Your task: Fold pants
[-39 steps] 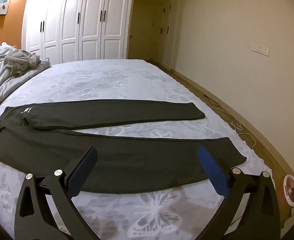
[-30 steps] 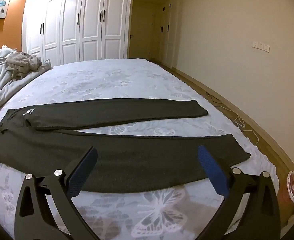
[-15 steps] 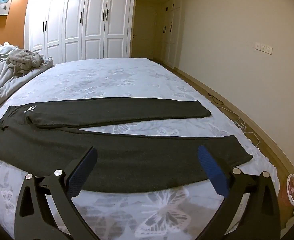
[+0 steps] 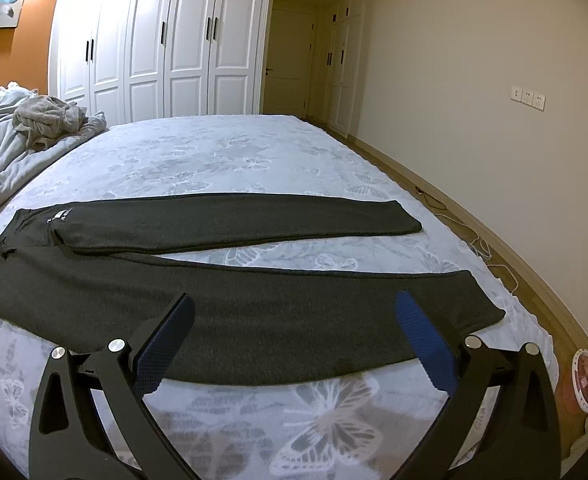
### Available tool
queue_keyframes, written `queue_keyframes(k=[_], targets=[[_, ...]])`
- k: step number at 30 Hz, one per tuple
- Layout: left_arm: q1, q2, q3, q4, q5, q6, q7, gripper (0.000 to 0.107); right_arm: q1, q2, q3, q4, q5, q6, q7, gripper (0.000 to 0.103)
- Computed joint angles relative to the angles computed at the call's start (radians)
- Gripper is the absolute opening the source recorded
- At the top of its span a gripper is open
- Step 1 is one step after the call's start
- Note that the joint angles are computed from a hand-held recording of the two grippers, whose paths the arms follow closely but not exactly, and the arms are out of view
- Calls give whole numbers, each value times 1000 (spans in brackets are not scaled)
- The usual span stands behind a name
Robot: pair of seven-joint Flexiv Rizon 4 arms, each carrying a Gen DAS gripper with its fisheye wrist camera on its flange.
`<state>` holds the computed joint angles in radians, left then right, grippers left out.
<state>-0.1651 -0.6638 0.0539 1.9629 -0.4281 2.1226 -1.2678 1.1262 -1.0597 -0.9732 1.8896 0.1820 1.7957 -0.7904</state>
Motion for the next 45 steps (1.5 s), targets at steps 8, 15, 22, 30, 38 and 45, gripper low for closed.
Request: queue_keyframes(k=[8, 15, 22, 30, 38, 45], targets=[[-18, -3, 11, 2, -23, 5, 11, 87, 1, -5, 0, -4, 2, 1, 2, 98], [-20, -4, 11, 1, -27, 8, 14, 87, 2, -9, -1, -6, 4, 2, 3, 98], [-14, -4, 6, 2, -22, 8, 17, 87, 4, -9, -1, -4, 4, 2, 4, 98], [-20, -7, 10, 0, -30, 11, 21, 87, 3, -9, -2, -5, 4, 1, 6, 98], [-22, -8, 10, -1, -33, 12, 24, 87, 4, -10, -2, -7, 1, -1, 9, 98], [-19, -8, 8, 0, -31, 13, 23, 87, 4, -12, -3, -8, 1, -1, 10, 98]])
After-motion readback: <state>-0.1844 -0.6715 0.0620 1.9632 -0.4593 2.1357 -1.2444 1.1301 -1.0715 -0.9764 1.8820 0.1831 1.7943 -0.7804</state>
